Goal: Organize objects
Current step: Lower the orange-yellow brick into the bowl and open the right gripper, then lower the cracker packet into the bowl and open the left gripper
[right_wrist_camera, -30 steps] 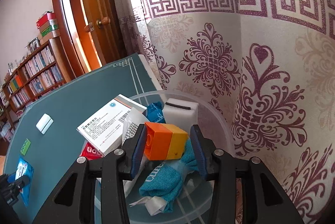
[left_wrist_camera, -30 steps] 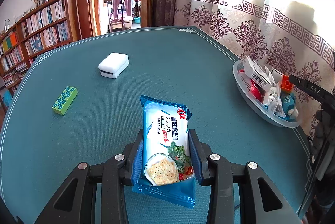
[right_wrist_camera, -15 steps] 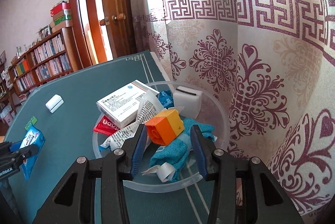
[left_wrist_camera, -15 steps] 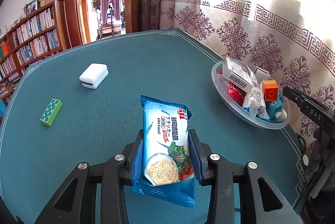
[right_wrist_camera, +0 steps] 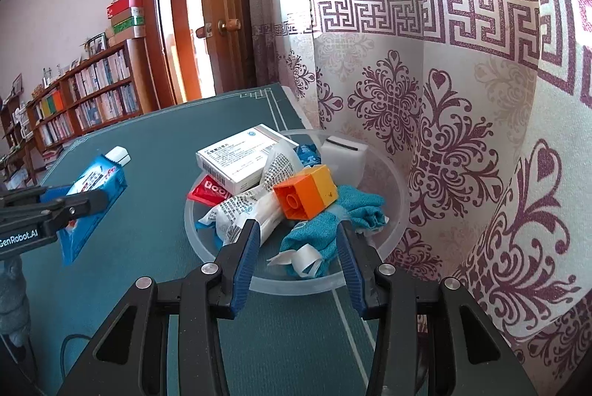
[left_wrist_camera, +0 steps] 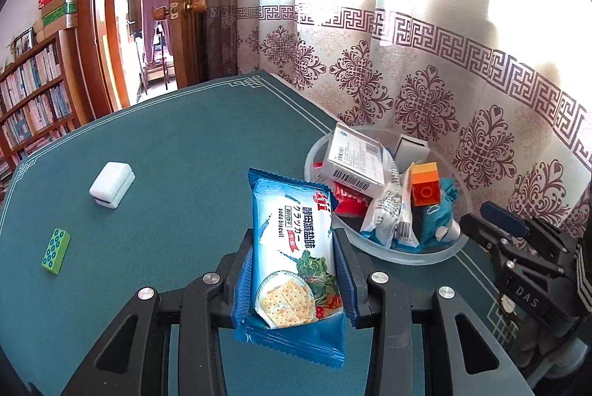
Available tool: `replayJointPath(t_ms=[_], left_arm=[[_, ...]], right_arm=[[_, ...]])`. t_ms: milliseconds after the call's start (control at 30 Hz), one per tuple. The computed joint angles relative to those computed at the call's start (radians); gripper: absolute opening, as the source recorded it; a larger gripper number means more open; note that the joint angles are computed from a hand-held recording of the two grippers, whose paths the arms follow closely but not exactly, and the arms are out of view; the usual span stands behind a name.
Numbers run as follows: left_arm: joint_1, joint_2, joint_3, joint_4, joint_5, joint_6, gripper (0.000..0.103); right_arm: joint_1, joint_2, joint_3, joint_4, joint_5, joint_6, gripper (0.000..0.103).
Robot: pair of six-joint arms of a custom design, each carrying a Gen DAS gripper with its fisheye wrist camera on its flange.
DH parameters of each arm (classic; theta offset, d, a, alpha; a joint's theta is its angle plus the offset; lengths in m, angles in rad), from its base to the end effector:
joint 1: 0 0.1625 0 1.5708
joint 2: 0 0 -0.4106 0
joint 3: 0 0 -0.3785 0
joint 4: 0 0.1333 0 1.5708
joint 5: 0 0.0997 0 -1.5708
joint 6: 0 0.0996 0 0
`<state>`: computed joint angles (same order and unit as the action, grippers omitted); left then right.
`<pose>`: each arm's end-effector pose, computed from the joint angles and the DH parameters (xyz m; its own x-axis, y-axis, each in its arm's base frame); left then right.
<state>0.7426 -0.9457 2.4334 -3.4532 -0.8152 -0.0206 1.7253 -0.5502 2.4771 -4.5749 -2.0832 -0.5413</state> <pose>-0.1522 -0.4133 0.0897 -0.7003 0.3450 -0.6249 0.6658 0.6315 -0.3975 0.1361 -0.3247 0.0691 -0.7574 0.0095 0.6528 -0.5404 0.5519 -0.6351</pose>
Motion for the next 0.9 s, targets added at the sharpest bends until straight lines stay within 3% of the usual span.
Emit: replayJointPath(t_ms=[733,800,900], left_arm=[[0.018,0.245,-0.325,0.045,-0.131,0.152,0.043],[0.026,0.251,-0.342,0.054,-0.139,0.141,0.058],[0.033,0.251,-0.336,0.018,-0.125,0.137,0.068]], right_arm=[[-0.049,-0.005,0.058,0.031,0.129,0.039,0.045],[-0.051,-0.004,0.058,0.034,0.129,0.04,0.045],[-0.056,-0.006,0.058,0.032,0.131,0.046,0.045]])
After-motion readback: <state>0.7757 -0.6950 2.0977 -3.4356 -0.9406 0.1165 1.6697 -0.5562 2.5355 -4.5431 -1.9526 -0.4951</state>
